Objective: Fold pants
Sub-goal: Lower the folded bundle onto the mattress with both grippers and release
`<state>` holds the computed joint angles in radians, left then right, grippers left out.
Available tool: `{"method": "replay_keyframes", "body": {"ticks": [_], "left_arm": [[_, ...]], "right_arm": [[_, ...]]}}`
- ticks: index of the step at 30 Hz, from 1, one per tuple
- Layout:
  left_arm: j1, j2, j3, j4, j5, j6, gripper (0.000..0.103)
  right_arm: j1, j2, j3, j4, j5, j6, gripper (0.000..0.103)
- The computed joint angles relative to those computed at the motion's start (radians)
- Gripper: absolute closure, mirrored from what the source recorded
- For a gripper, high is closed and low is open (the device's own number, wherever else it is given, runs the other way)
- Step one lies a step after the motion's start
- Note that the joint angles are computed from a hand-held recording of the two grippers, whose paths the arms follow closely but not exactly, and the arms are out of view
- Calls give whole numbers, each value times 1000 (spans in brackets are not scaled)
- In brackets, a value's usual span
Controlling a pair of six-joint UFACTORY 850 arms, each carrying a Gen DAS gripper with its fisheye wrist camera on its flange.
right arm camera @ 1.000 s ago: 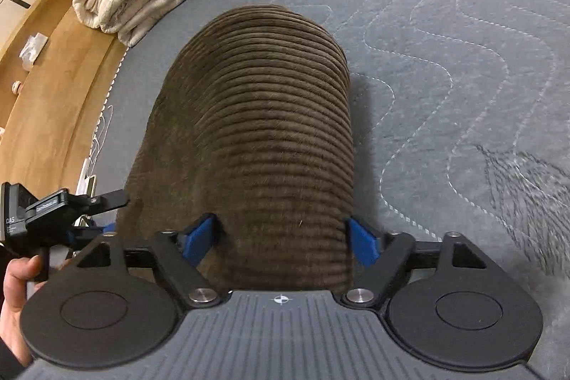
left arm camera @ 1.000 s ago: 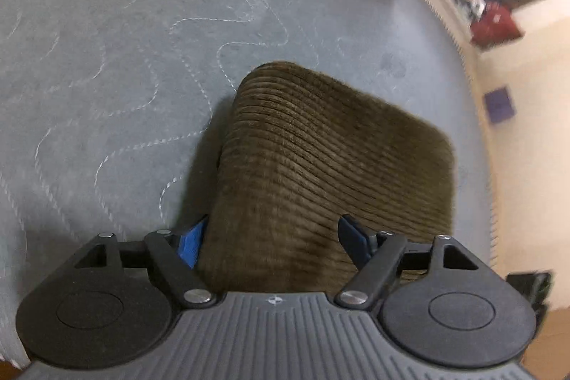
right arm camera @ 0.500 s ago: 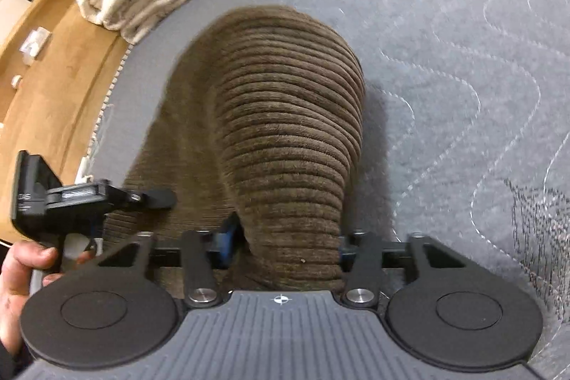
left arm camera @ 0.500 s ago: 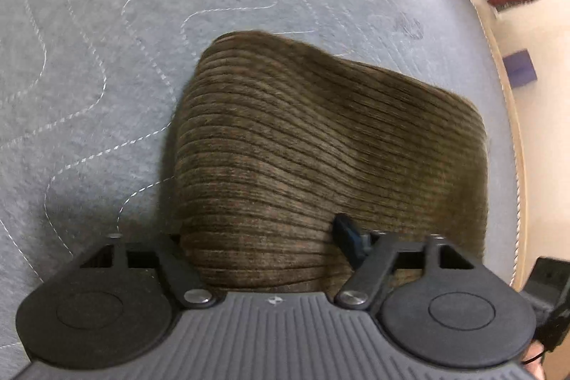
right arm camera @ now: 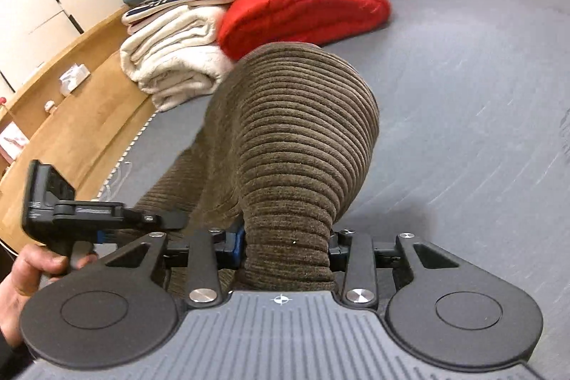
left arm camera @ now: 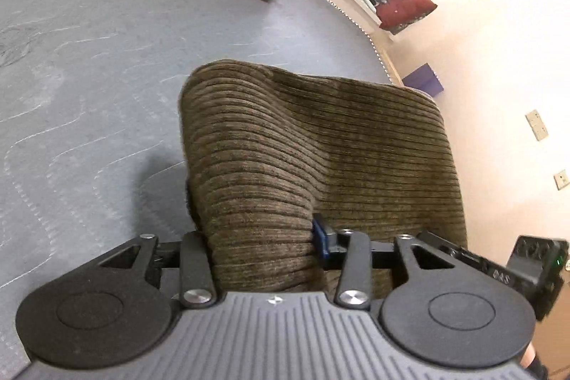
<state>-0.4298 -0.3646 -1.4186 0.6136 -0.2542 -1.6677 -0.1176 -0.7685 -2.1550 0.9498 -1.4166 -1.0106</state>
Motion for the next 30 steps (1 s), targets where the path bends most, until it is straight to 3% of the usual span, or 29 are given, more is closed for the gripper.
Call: {"method": "replay_keyframes", "body": {"ticks": [2,4,6,7,9,11,13,15,17,18,20,24,25,30], "left_arm": [[-21,-63,-104,-11,-174,52,50],[-56,-126,-199,96,-375,44,54],[-66,-140,-237,87,-443,36,54],[-66,-133,-229,86,-414,11,54],[-58,-121,-205,72,-331,30,55],[-60,-132,-222,20,-329,125,65],[-59,-154,-234,-77,-295,262,77],[-53,-173,-243,-226,-271,448,80],[-58,-230,-304,-351,-352,637,83],[-65,-280,-360,-376,-455,709,100],[-76,-336,-424,-368,-566,736,101],[-84,-323,-438,-318,-575,648,100],[-89,-316,-443,-289,-579,620,93],[-101,-334,-547,-129,-677,521,89]], "right_arm": [[6,-102,-163,-63,-4,87,51],[21,-130,-202,-216,159,191,46],[24,-81,-113,-298,339,215,52],[10,-61,-68,-277,376,197,52],[-16,-57,-40,-226,326,165,56],[-21,-67,-57,-215,232,118,59],[-22,-48,-25,-166,195,-29,59],[-11,-56,-26,-201,150,-79,59],[12,-91,-63,-340,113,-57,59],[21,-76,-27,-398,153,-95,59],[23,-72,-16,-427,166,-148,59],[3,-102,-62,-459,120,-128,59],[0,-103,-68,-449,119,-136,59],[-40,-83,-53,-194,153,-180,60]]}}
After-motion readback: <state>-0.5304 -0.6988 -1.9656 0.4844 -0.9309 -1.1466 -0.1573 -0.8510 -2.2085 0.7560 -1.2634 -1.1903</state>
